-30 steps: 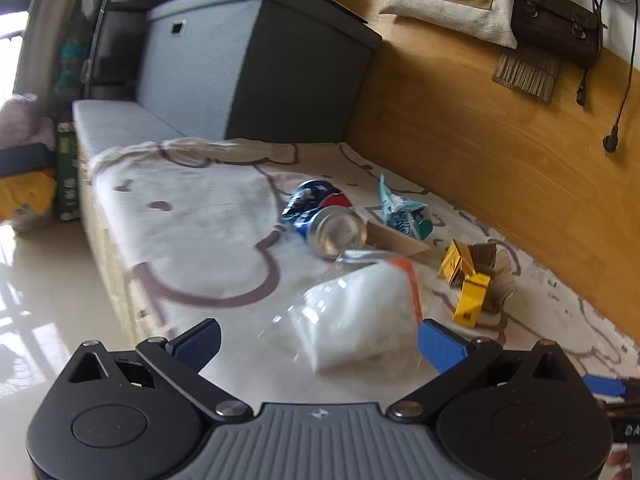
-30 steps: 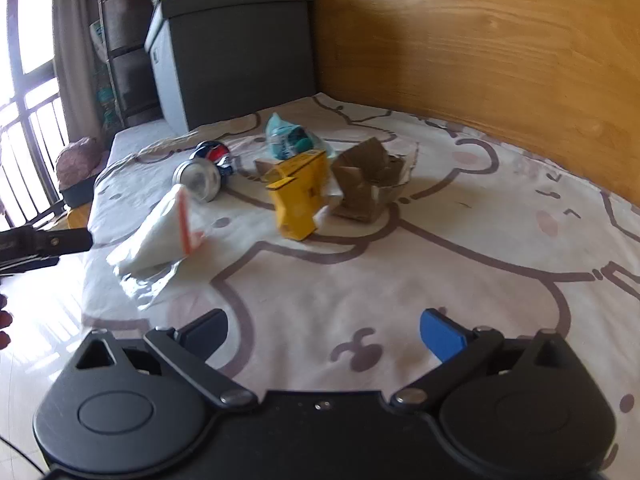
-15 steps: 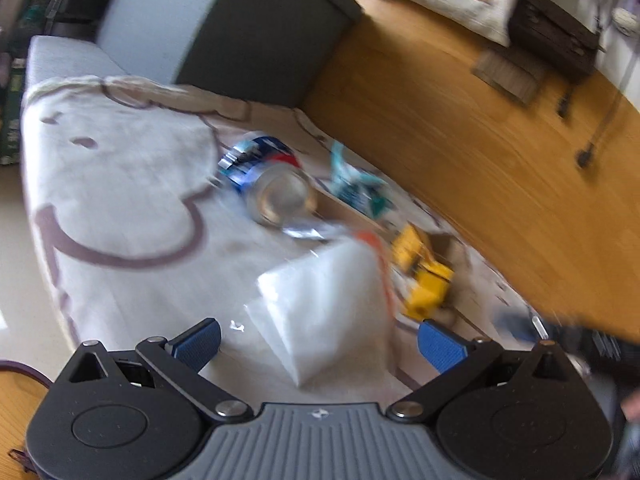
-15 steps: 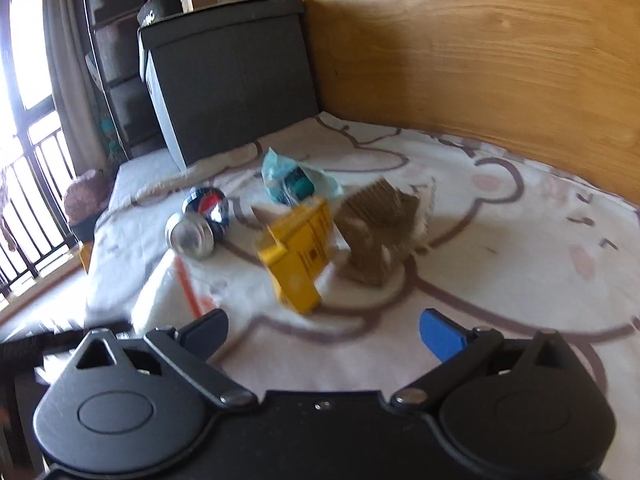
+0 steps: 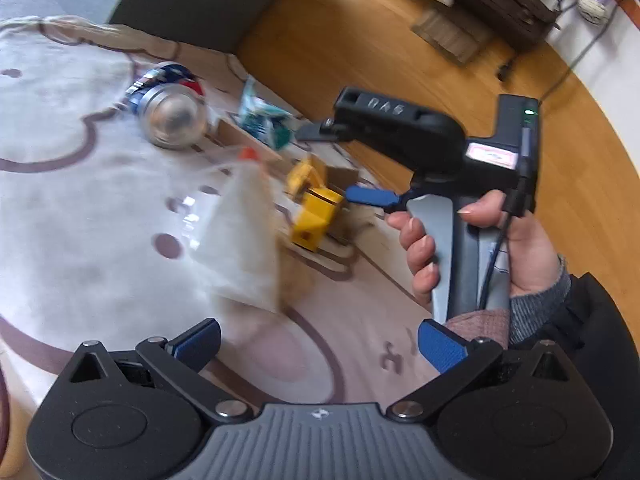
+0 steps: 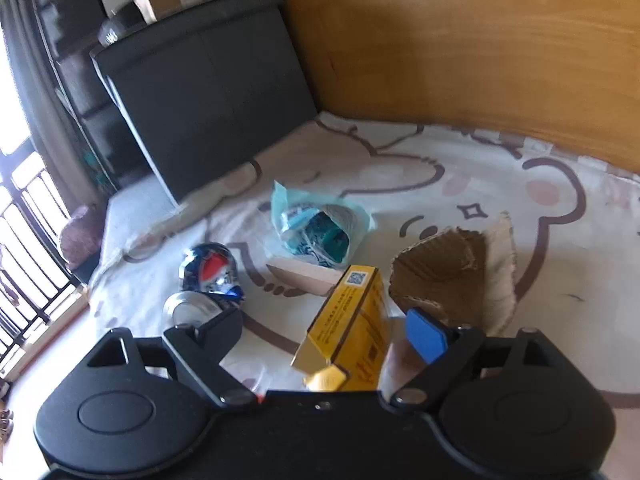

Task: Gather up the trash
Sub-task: 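Grasp the yellow box with the right tool while the left tool grasps the clear plastic bag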

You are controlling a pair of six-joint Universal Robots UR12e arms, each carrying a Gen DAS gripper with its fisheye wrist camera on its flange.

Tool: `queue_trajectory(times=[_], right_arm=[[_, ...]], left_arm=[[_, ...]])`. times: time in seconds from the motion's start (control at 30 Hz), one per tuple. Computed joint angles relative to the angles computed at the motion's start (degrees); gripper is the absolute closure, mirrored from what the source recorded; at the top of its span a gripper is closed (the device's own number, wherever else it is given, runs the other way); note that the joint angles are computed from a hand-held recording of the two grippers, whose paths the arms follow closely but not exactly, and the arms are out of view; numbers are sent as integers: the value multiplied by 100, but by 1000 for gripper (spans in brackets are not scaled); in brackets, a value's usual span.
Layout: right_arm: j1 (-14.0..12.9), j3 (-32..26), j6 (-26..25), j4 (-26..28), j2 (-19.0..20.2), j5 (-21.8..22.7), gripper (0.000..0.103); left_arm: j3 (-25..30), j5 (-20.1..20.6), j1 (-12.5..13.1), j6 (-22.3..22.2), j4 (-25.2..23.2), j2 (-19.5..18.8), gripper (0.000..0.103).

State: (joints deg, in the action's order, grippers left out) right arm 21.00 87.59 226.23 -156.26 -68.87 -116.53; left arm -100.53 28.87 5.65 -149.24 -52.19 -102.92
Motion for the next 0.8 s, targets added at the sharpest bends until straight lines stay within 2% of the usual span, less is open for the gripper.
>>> queue_trajectory(times=[0.07, 0.13, 0.17, 0.2, 0.37, 0.4, 0.53, 0.63, 0.73, 0.8], right_arm=[[-30, -160, -28, 370, 94, -3, 16], [-54, -215, -126, 551, 144, 5, 24], [-67, -201, -167, 597, 141, 35, 35], [-82, -163, -194, 613, 122, 82, 52], [-47, 209, -499, 128, -97, 50, 65], [-36, 294, -492, 10, -158, 55, 70], [20, 649, -439, -564, -411, 280, 71], [24, 860, -241, -981, -526, 689, 71], [47, 909, -222, -1008, -537, 910, 71], [68, 910, -176, -892, -515, 905, 72]], left_arm=[[-8, 82, 11, -337, 373, -38, 0], [40, 115, 9, -692, 675, -118, 0], [63, 113, 12, -859, 796, -157, 0], [85, 110, 12, -1005, 906, -195, 0], [197, 6, -20, -1480, 1338, -390, 0], [213, -2, -26, -1576, 1429, -423, 0], [283, -67, -53, -2019, 1740, -551, 0], [341, -69, -87, -2279, 1896, -625, 0], [421, -65, -127, -2475, 1962, -699, 0], [480, -65, -158, -2598, 1946, -739, 0]])
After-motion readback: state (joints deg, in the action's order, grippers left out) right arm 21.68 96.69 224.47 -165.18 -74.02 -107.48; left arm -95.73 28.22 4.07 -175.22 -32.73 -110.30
